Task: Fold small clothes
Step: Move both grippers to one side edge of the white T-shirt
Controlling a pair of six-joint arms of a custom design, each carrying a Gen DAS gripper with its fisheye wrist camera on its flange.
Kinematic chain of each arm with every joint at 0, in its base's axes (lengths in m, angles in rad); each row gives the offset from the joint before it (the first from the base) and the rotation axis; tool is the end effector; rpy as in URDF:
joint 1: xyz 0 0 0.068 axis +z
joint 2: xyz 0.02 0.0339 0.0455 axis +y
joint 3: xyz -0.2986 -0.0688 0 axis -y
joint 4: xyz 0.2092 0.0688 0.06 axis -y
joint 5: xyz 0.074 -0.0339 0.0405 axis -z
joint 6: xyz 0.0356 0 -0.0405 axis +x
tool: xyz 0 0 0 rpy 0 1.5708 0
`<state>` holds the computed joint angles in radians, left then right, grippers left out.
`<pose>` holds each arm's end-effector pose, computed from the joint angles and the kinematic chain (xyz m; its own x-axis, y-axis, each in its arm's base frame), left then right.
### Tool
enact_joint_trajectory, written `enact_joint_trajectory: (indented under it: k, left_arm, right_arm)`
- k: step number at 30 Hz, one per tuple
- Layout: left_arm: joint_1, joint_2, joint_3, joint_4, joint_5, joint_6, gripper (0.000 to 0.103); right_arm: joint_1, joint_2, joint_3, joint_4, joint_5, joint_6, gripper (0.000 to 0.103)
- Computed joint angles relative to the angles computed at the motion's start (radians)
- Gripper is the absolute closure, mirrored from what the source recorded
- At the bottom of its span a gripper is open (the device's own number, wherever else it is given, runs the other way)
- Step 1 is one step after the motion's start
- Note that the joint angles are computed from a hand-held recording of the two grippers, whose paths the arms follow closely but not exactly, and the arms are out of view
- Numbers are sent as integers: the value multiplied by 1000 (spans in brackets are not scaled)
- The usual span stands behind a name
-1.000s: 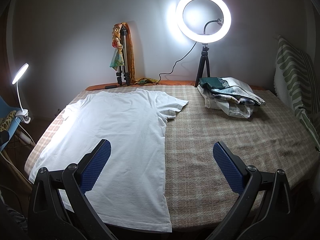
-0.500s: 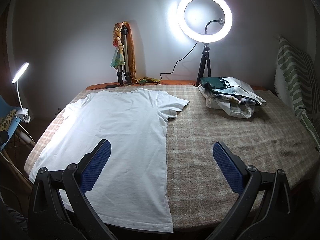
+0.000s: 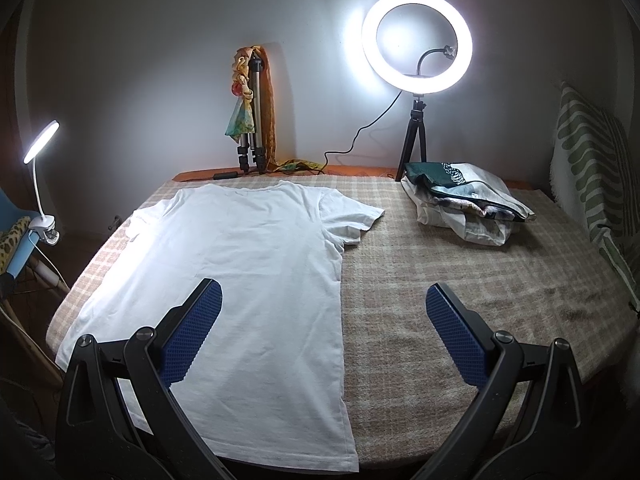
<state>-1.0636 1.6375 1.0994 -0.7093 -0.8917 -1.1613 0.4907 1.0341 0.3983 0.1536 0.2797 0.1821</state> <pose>0.1607 -0.2321 0.2644 -0.5768 -0.1482 -0.8033 -0.2517 0.9678 0.0022 0.1521 0.0701 0.2440 -0.4452 -0.0405 -0.8945 -0.1592 0.9866 0.0345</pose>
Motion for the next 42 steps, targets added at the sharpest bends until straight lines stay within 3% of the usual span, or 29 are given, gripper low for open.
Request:
enact_joint_trajectory:
  k: [7, 13, 17, 21, 27, 33, 42]
  left_arm:
    - [27, -29, -66, 30, 21, -10, 1]
    - [42, -51, -140, 91, 41, -2, 7]
    - [76, -107, -263, 244, 104, 43, 16]
    - [135, -151, -383, 387, 212, 58, 27]
    - [221, -166, -507, 511, 335, 52, 41]
    - [302, -148, -602, 624, 430, 78, 50]
    - [435, -47, -697, 822, 591, 148, 58]
  right_arm:
    - [65, 43, 33, 5, 40, 10, 0]
    - [120, 99, 72, 9, 51, 21, 0]
    - [124, 164, 140, -13, -33, -15, 0]
    - [111, 261, 233, -10, -187, -97, 0]
    - [139, 484, 500, -128, -279, -120, 0]
    - [175, 736, 852, -294, -372, -119, 0]
    - [221, 1171, 1503, -604, -428, -49, 9]
